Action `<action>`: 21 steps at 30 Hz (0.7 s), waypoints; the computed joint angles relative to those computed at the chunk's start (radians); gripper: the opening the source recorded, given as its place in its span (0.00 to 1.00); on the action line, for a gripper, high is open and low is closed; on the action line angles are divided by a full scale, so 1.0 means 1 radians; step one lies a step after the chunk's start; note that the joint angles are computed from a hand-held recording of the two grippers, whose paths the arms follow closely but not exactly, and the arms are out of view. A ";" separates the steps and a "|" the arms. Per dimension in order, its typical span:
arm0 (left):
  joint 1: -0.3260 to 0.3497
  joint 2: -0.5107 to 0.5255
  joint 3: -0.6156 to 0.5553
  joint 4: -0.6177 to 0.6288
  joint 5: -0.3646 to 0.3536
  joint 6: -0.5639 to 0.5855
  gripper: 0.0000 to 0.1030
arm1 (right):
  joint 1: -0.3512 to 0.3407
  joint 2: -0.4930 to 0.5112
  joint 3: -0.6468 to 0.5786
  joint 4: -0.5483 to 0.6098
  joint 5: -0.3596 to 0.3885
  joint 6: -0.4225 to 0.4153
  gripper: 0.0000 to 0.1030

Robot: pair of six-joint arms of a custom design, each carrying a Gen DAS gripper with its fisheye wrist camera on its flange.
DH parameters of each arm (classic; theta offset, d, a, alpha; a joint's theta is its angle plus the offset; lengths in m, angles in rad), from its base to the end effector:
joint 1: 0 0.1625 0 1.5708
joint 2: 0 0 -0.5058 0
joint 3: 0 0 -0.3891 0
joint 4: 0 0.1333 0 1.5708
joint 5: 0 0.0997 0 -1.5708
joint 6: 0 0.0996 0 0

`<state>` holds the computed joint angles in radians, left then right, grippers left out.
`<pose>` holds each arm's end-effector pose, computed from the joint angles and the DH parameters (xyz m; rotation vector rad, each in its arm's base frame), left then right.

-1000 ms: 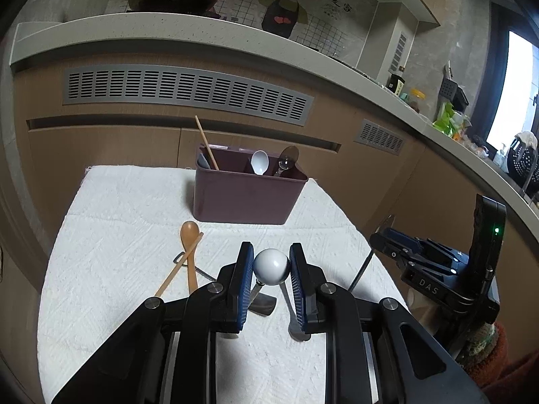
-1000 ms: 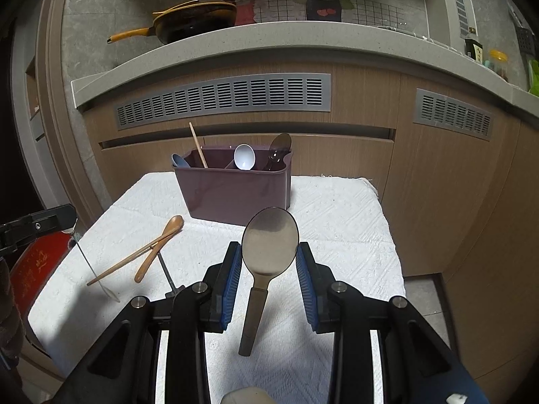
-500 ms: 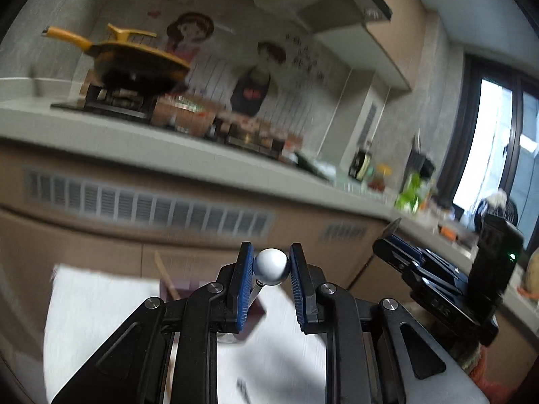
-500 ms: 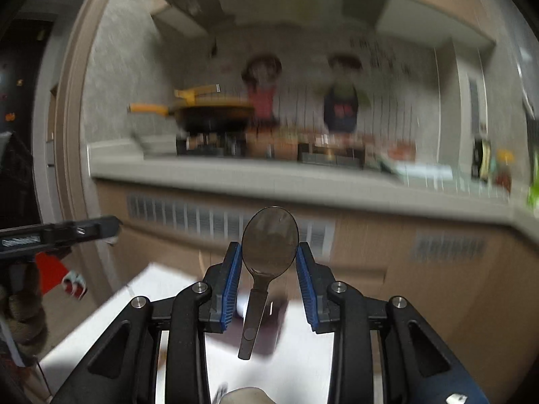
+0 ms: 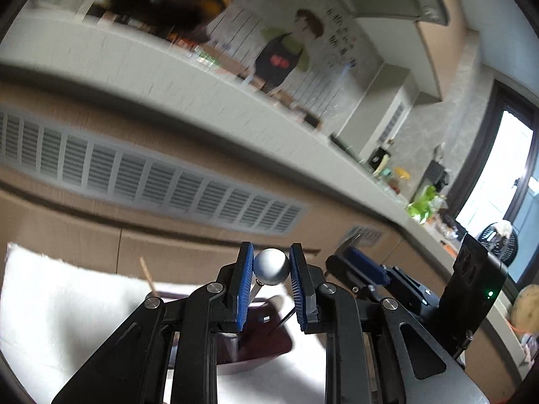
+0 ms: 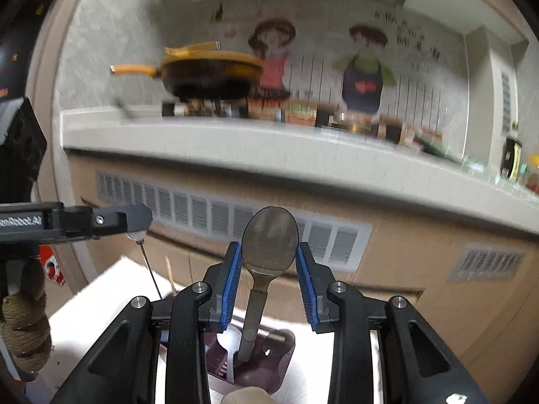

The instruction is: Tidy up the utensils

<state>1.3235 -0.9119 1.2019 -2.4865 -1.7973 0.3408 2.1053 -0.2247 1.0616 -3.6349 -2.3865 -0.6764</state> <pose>-0.0932 -0.8224 0.4309 -0.9120 -2.6555 0.9215 0.4861 -0.7018 0.0571 0.6167 -1.9251 1.2994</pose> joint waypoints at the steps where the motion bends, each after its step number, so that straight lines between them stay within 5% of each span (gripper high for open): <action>1: 0.008 0.015 -0.008 0.007 0.006 -0.004 0.22 | -0.012 0.000 0.006 0.029 0.004 0.029 0.30; 3: 0.021 0.035 -0.019 0.033 0.007 -0.001 0.26 | -0.040 -0.020 0.055 0.108 0.046 0.118 0.30; 5: 0.035 0.055 -0.032 0.072 -0.008 0.006 0.51 | -0.063 -0.045 0.092 0.229 0.078 0.227 0.30; 8: 0.039 0.051 -0.006 0.041 0.016 -0.011 0.57 | -0.089 -0.067 0.121 0.341 0.092 0.362 0.30; 11: 0.040 0.019 0.043 -0.023 0.025 -0.003 0.57 | -0.082 -0.072 0.157 0.272 0.055 0.363 0.30; 16: 0.045 -0.065 0.159 -0.152 0.067 0.024 0.59 | -0.042 -0.072 0.224 0.059 -0.004 0.250 0.31; 21: 0.068 -0.142 0.267 -0.197 0.147 0.020 0.63 | -0.018 -0.117 0.314 0.084 -0.002 0.304 0.31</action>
<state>1.3915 -1.0536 1.4686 -2.6840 -1.6499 0.3612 2.0875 -0.3419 1.3751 -3.5514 -2.3881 -0.3724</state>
